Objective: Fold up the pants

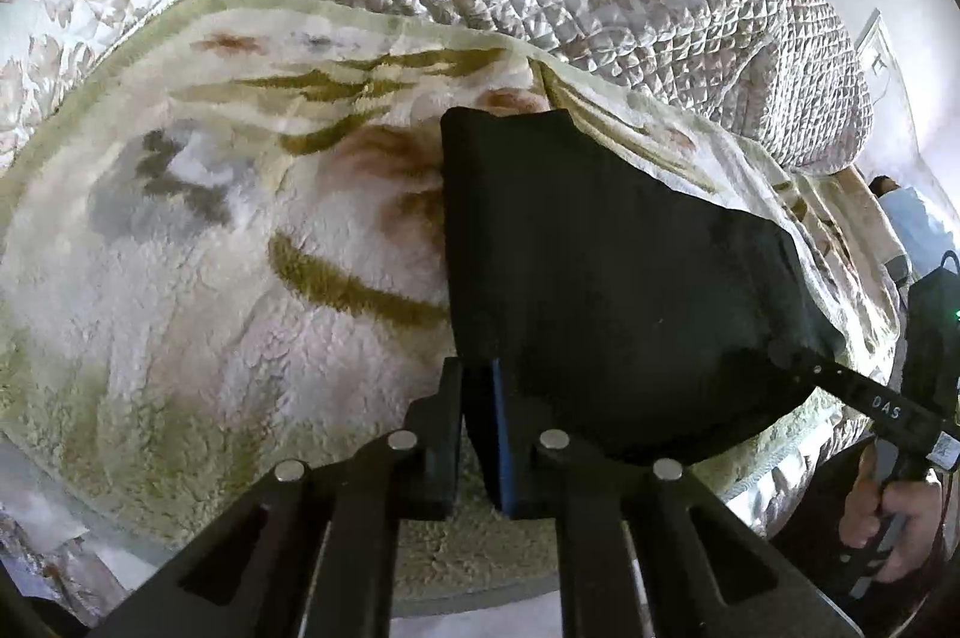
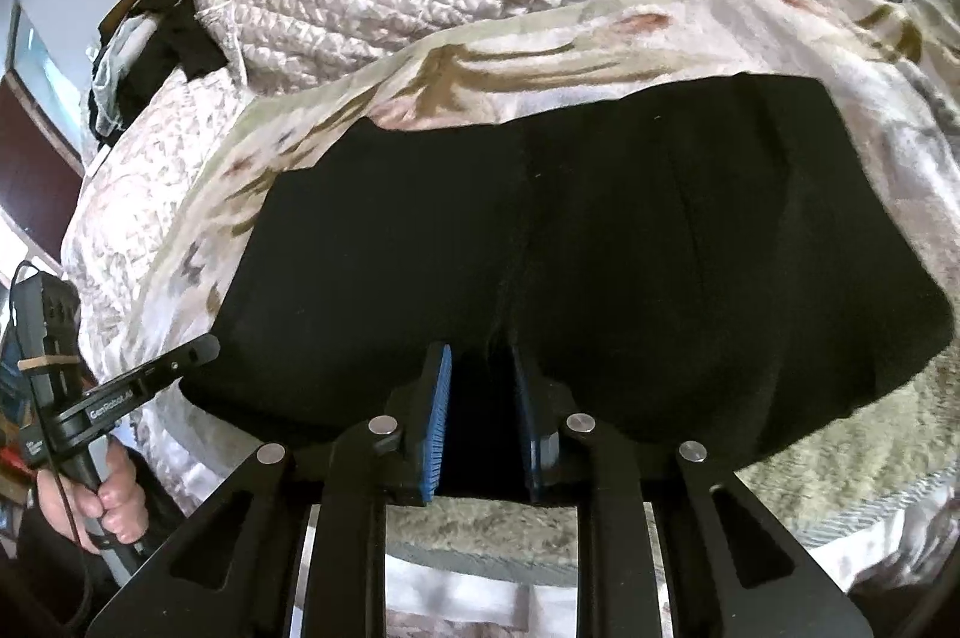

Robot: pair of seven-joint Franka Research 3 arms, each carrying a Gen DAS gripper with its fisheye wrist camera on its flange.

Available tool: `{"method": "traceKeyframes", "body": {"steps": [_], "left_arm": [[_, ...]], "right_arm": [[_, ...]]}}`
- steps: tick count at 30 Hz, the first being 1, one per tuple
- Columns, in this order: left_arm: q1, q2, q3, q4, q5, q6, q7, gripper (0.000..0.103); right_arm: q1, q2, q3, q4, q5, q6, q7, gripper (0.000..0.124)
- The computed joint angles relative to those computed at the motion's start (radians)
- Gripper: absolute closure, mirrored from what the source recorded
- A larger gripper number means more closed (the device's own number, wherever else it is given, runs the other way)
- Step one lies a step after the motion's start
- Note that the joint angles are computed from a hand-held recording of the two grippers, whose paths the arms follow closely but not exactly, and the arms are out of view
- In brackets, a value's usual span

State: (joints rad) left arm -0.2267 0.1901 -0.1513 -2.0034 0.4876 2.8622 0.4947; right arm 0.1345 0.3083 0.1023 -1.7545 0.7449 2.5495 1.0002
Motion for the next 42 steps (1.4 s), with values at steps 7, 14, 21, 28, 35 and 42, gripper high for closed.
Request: {"method": "traceKeyframes", "body": {"steps": [7,14,21,28,35,42], "left_arm": [[-0.013,-0.010,0.017,0.036,0.099,-0.015,-0.058,0.092],[0.005,0.052,-0.027,0.082,-0.004,0.001,0.068,0.092],[-0.039,0.042,0.011,0.081,0.029,-0.033,0.031,0.092],[-0.070,0.081,0.024,0.186,0.134,-0.145,-0.011,0.089],[-0.090,0.121,0.027,0.265,0.180,-0.196,-0.014,0.082],[-0.107,0.138,0.036,0.295,0.220,-0.224,-0.043,0.078]], "right_arm": [[-0.014,-0.022,0.021,-0.021,0.128,0.015,-0.124,0.103],[0.024,-0.006,-0.013,-0.022,-0.012,0.027,-0.030,0.103],[0.002,-0.023,0.014,-0.037,0.046,0.051,-0.083,0.103],[0.015,-0.038,0.012,-0.056,0.066,0.093,-0.113,0.103],[0.022,-0.043,0.004,-0.063,0.043,0.125,-0.083,0.094],[0.022,-0.048,0.000,-0.072,0.020,0.136,-0.057,0.090]]}}
